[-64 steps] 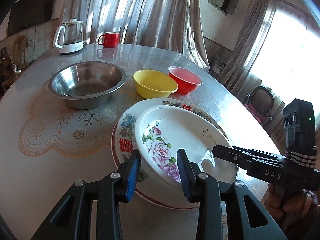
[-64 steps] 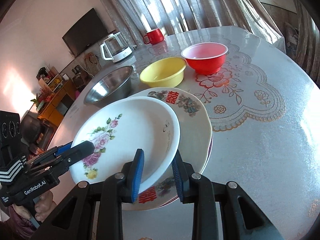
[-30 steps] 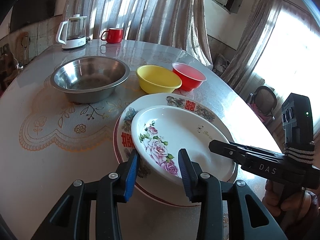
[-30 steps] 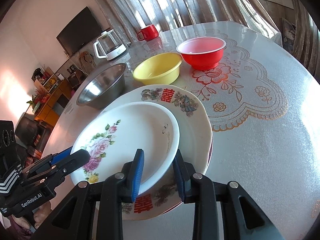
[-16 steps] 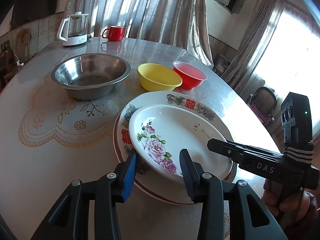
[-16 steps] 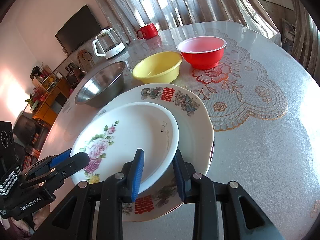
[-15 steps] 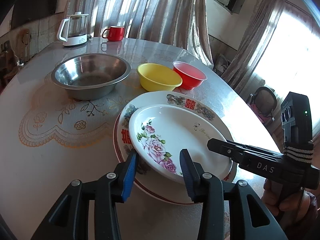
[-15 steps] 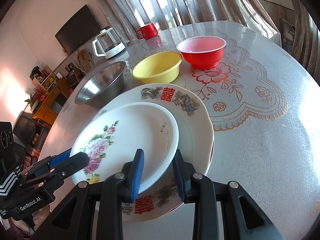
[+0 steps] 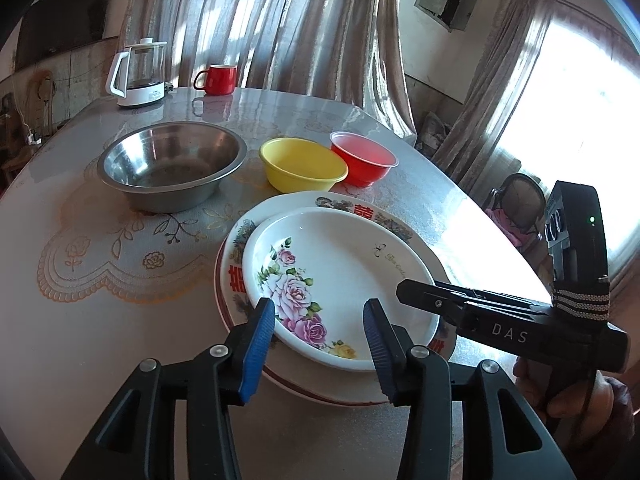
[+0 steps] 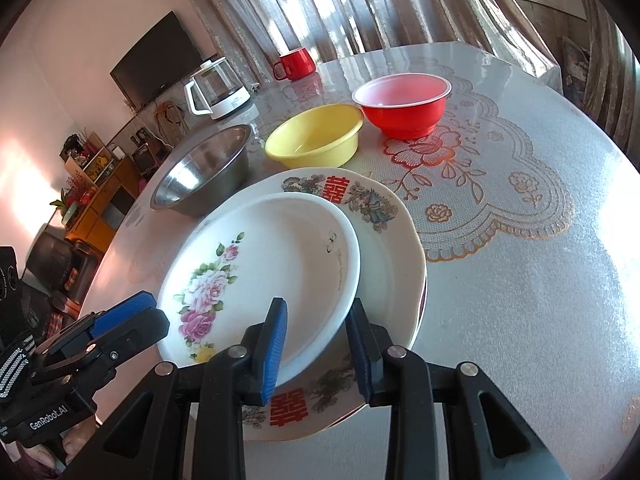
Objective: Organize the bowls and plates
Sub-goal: 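Lower the rose plate onto the dragon plate with the right tool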
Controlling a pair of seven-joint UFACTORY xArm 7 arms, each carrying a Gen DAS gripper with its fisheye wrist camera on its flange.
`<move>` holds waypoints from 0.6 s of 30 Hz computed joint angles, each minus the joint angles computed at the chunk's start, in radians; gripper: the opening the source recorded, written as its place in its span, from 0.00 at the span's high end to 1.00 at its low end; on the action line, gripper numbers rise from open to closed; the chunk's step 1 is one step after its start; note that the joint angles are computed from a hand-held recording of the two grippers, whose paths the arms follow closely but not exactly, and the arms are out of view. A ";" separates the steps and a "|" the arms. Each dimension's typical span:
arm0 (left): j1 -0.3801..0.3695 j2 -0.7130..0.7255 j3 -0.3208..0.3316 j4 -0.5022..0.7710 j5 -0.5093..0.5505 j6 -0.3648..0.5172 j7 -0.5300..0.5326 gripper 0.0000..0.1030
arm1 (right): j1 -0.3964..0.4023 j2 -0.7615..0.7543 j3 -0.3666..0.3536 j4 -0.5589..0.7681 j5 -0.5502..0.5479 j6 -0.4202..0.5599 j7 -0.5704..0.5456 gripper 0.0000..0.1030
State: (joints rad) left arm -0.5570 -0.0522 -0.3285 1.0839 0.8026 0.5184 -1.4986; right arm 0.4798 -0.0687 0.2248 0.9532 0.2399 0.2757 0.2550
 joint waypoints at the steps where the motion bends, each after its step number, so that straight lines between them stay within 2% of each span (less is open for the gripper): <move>1: 0.000 -0.001 0.000 -0.004 0.000 -0.002 -0.008 0.55 | 0.000 0.000 0.000 -0.001 0.000 -0.001 -0.001 0.70; 14: 0.039 -0.049 -0.017 -0.064 -0.012 -0.017 -0.066 0.55 | -0.004 -0.022 -0.005 -0.014 0.004 -0.004 0.006 0.69; 18: 0.044 -0.050 -0.021 -0.071 -0.018 -0.019 -0.070 0.55 | 0.002 -0.032 -0.017 -0.022 0.047 -0.007 -0.021 0.69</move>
